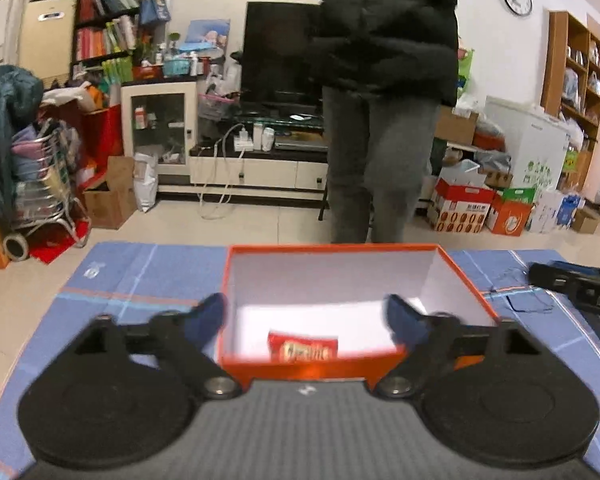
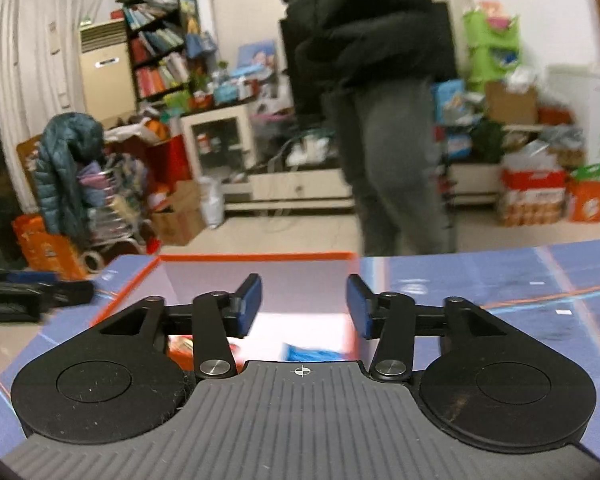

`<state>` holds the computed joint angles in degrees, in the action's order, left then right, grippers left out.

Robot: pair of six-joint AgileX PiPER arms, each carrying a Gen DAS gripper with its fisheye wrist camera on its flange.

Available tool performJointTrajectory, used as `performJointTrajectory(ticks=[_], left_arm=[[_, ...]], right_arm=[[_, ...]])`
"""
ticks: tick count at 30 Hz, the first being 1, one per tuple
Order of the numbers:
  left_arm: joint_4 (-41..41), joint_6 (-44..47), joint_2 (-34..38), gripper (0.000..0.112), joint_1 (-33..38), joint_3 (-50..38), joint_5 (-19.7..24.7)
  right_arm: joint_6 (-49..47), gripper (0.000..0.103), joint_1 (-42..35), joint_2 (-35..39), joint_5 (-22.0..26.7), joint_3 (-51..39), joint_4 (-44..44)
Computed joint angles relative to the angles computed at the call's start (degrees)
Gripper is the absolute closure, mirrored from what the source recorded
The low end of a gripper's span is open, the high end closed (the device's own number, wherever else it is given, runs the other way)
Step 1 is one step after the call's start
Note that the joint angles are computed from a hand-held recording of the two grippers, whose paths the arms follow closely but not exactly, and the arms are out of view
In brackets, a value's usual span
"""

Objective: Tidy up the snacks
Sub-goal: 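Carry both snacks over the orange box and release them inside, then grasp the chocolate bar with the left gripper while the right approaches the yellow bag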

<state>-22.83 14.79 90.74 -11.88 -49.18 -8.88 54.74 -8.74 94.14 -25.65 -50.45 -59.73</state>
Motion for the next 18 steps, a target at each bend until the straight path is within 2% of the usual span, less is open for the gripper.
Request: performJointTrajectory(ticks=[2,4,5,7,10,12,14,16,18], left_arm=[[4.2,-4.6,-5.4,0.012,0.6,7.8,-3.0],[1.3,-1.7,-9.1,0.012,0.1,13.7,-5.6],[-1.2,0.8,-10.6,0.012,-0.2,16.5,-7.0],[-2.8,1.0,-12.3,0.012,-0.6,21.1,-9.6],[3.7,-7.2,-12.0,0.012,0.6,25.6,-12.7],[5.3,-7.6,-9.5,0.012,0.4,26.6,-15.3],[6.4,-6.8,-7.3,0.012,0.9,26.4,-16.1],[8.6,-8.0,-6.0,0.012,2.0,26.1,-16.3],[10.7,-10.0,-5.1,0.012,3.5,25.5,-16.2]], right_arm=[[-5.6,0.049,-3.9,-4.5,-1.9,6.9,3.5],[-6.0,0.049,-9.0,-7.7,-4.2,13.1,2.8],[-2.8,0.049,-11.7,-8.5,-5.5,15.2,-0.4],[-1.8,0.05,-14.8,-9.0,-7.8,19.0,-2.4],[-14.7,0.05,-11.6,-9.4,-4.5,23.7,8.6],[-19.8,0.052,-9.5,-7.8,-4.0,24.6,13.6],[-23.8,0.055,-6.7,-5.8,-2.9,23.8,18.0],[-21.5,0.055,-5.6,-4.3,-3.6,22.8,16.6],[-14.1,0.05,-4.7,-1.9,-4.6,20.5,11.8]])
